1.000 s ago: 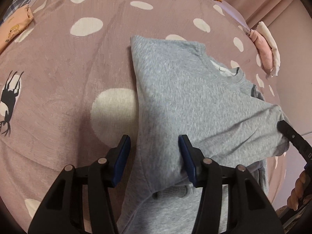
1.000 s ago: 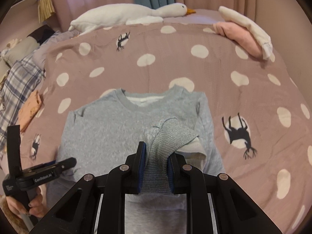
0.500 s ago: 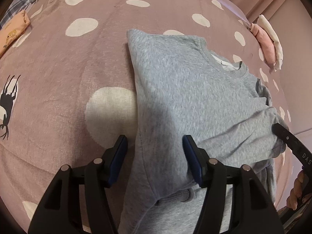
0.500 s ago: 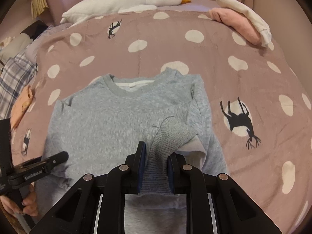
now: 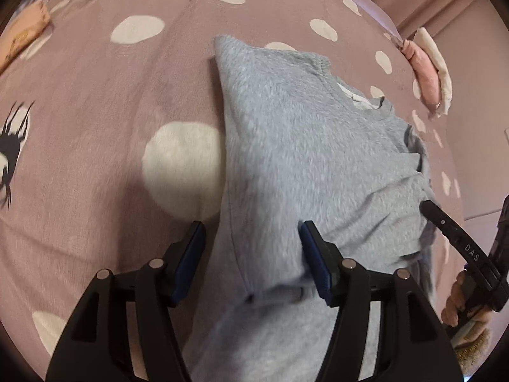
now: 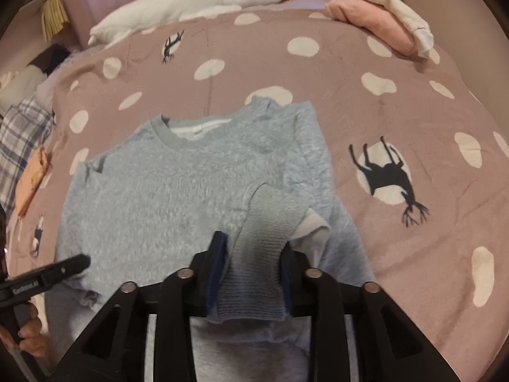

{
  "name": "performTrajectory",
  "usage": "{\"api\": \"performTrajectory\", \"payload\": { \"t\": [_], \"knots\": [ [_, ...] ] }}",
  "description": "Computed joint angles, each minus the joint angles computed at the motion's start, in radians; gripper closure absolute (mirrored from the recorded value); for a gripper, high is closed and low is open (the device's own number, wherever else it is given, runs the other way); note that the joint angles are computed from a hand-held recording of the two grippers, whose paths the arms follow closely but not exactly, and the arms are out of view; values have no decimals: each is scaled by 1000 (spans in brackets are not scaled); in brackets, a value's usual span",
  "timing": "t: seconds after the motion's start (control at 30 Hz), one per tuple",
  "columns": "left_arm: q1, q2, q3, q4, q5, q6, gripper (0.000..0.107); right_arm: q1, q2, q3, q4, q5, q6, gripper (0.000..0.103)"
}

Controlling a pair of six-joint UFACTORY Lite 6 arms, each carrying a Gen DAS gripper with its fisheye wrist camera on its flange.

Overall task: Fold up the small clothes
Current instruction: 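Hold the cuff flat on the chest with the right gripper, then release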

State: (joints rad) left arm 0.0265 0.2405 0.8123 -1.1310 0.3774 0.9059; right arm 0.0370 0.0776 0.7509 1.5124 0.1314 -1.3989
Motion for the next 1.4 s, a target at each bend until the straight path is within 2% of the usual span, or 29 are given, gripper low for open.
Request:
{"api": "performTrajectory", "payload": {
  "t": [0.1, 0.2, 0.33, 0.5, 0.63, 0.67, 0.73, 0.77, 0.8, 0.87, 0.93, 1.07, 1.2, 1.4],
  "knots": [
    [34, -33, -41, -31, 33, 33, 45, -50, -57, -34, -8, 42, 4, 62],
    [54, -61, -74, -70, 53, 72, 45, -57, -108, -65, -70, -38, 79, 62],
    [50, -85, -100, -84, 49, 77, 45, -165, -98, -76, -129, 126, 132, 62],
    [46, -95, -117, -106, 40, 90, 45, -176, -53, -105, -38, 201, 53, 62],
    [46, -101, -125, -112, 40, 96, 45, -154, -13, -105, 80, 196, -36, 62],
    [47, -102, -128, -118, 41, 102, 45, -161, 0, -102, 122, 213, -75, 64],
    [49, -106, -133, -124, 42, 103, 45, -168, 7, -100, 135, 241, -98, 86],
    [47, -109, -135, -122, 41, 99, 45, -169, 6, -100, 133, 251, -99, 87],
    [45, -112, -136, -117, 42, 94, 45, -160, -10, -107, 139, 230, -100, 95],
    [46, -114, -135, -101, 58, 83, 45, -142, -71, -130, 160, 183, -114, 95],
    [44, -111, -133, -92, 75, 71, 45, -148, -113, -138, 136, 182, -88, 96],
    [2, -122, -143, -72, 29, 45, 45, -161, -204, -134, 35, 154, 11, 96],
    [-15, -113, -140, -78, 12, 42, 45, -119, -158, -99, 64, 58, -23, 96],
    [2, -96, -129, -87, 30, 60, 45, -111, -25, -75, 190, 34, -169, 96]
  ]
}}
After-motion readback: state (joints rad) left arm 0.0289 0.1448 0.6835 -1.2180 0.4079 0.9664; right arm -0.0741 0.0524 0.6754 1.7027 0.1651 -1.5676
